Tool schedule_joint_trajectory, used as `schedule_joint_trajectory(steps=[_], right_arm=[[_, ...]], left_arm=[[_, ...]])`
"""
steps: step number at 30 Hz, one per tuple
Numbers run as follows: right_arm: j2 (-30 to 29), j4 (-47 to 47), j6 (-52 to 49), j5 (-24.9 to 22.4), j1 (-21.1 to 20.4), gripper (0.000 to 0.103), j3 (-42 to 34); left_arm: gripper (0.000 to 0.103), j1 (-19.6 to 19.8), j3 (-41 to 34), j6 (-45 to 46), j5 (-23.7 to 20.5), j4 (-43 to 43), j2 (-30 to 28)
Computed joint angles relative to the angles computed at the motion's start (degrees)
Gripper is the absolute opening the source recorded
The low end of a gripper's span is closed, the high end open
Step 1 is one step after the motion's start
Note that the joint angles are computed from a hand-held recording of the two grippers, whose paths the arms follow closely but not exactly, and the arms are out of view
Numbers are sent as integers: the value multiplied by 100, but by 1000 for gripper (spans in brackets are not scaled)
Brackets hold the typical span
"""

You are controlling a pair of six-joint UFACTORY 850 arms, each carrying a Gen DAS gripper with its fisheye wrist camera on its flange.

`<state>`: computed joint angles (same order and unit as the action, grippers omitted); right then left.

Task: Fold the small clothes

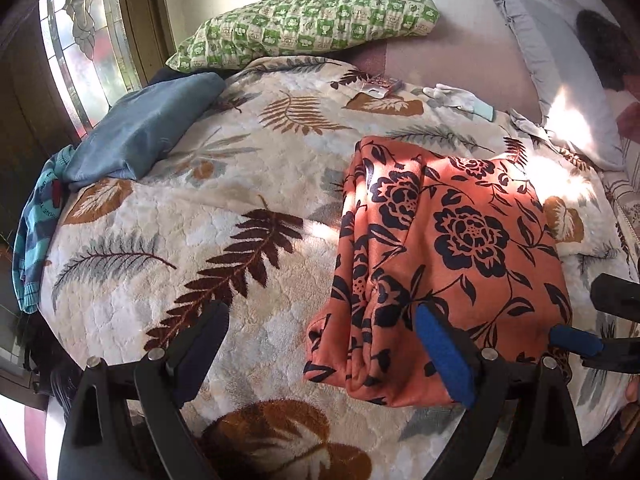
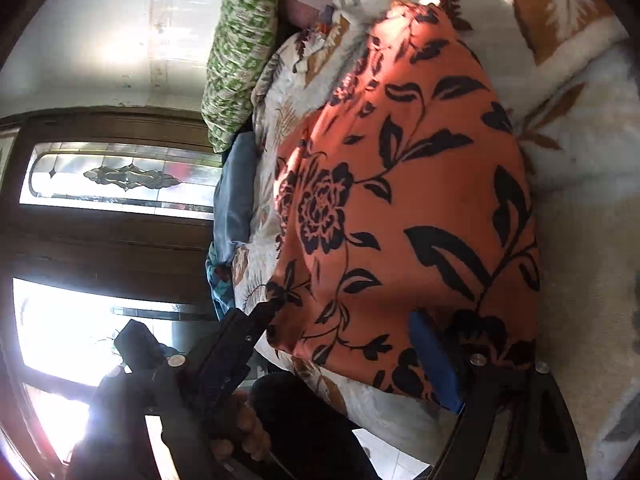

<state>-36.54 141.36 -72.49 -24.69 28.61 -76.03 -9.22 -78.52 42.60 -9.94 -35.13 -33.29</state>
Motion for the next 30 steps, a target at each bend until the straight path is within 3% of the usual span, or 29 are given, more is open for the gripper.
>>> schedule_joint_trajectory(steps=[2, 5, 8, 12, 15, 22, 24, 28, 30], right_arm=[[102, 393, -514, -117, 61, 86, 116], [-224, 235, 196, -235, 65, 87, 89], [-213, 763, 72, -669, 4, 87, 276], [48, 684, -291, -224, 21, 87, 313], [267, 1244, -728, -547, 15, 87, 691], [721, 2420, -1526, -701, -136, 87, 1491], [749, 2466, -1480, -808, -232, 87, 1600], [656, 2037, -1283, -641, -424, 87, 1466], [523, 1697, -1109, -563, -520, 87, 1284]], left_arm=[[95, 15, 31, 122, -24, -216, 45], [95, 2, 70, 147, -71, -291, 78], [95, -1, 162, 597, -35, -582, 145], [95, 11, 145, 605, -57, -617, 138], [95, 36, 86, 577, -96, -621, 98], [95, 100, -365, 23, -456, -158, -218], [95, 152, -595, 285, -797, -466, -373], [95, 386, -1413, 856, -2232, -1437, -947], [95, 435, -1849, 847, -2735, -1572, -1250]])
